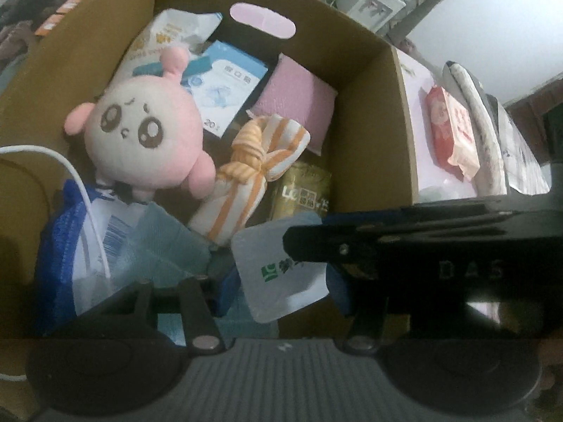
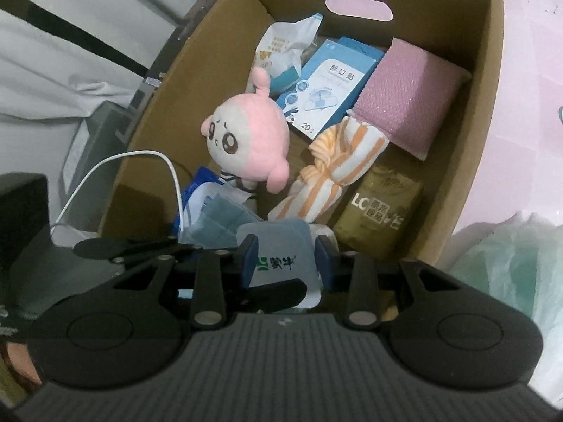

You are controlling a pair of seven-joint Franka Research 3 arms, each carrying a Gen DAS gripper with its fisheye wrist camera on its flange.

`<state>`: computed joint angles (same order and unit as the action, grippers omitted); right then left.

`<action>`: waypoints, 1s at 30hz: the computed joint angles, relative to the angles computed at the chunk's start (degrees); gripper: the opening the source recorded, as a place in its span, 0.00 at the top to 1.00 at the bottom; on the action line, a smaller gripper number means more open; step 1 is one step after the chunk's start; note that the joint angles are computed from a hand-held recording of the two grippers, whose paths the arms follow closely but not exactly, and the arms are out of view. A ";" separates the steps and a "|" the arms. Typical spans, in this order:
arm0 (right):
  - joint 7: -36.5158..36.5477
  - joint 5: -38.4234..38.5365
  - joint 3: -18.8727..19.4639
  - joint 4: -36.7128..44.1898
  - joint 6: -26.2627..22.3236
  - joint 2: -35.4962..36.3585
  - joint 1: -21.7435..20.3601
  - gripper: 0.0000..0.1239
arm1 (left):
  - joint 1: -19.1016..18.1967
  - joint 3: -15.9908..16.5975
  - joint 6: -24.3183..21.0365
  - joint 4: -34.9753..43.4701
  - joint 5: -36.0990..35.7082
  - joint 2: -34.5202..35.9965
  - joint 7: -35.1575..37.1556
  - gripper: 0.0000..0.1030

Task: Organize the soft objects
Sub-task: 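Lower the white cup into the box and open the right tool, then move the right tool back to the green-patterned scrunchie on the bed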

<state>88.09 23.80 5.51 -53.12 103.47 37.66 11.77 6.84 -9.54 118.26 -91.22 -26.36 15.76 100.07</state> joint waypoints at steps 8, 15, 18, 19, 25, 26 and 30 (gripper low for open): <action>2.28 1.96 0.06 -3.20 2.46 -1.28 -0.96 0.67 | -0.24 -0.28 -1.29 1.79 0.55 1.18 0.34 0.47; 2.17 6.40 0.93 -7.60 5.52 -3.59 -2.91 0.67 | -0.68 -0.17 -1.62 2.46 2.80 0.42 -0.04 0.45; 1.53 10.75 1.69 -11.39 8.01 -5.62 -4.55 0.65 | -1.00 -0.09 -0.90 2.22 3.40 -0.95 -0.13 0.41; 1.11 12.51 1.96 -12.92 8.96 -6.50 -5.16 0.64 | -1.20 -0.07 -0.66 2.26 3.70 -1.47 -0.14 0.40; -3.93 26.12 2.42 -26.31 16.91 -15.23 -9.07 0.55 | -3.28 -0.49 0.73 3.76 4.98 -3.38 -0.41 0.32; -4.97 28.51 2.08 -28.96 18.35 -17.18 -9.72 0.54 | -3.78 -0.66 1.13 3.99 5.14 -3.57 -0.48 0.31; -7.63 36.44 -0.29 -37.53 22.66 -23.77 -11.59 0.45 | -6.20 -2.02 3.24 5.47 4.95 -3.30 0.67 0.28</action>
<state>80.46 60.24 5.22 -90.65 126.12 13.90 0.19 0.64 -11.56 121.50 -85.75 -21.41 12.46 100.74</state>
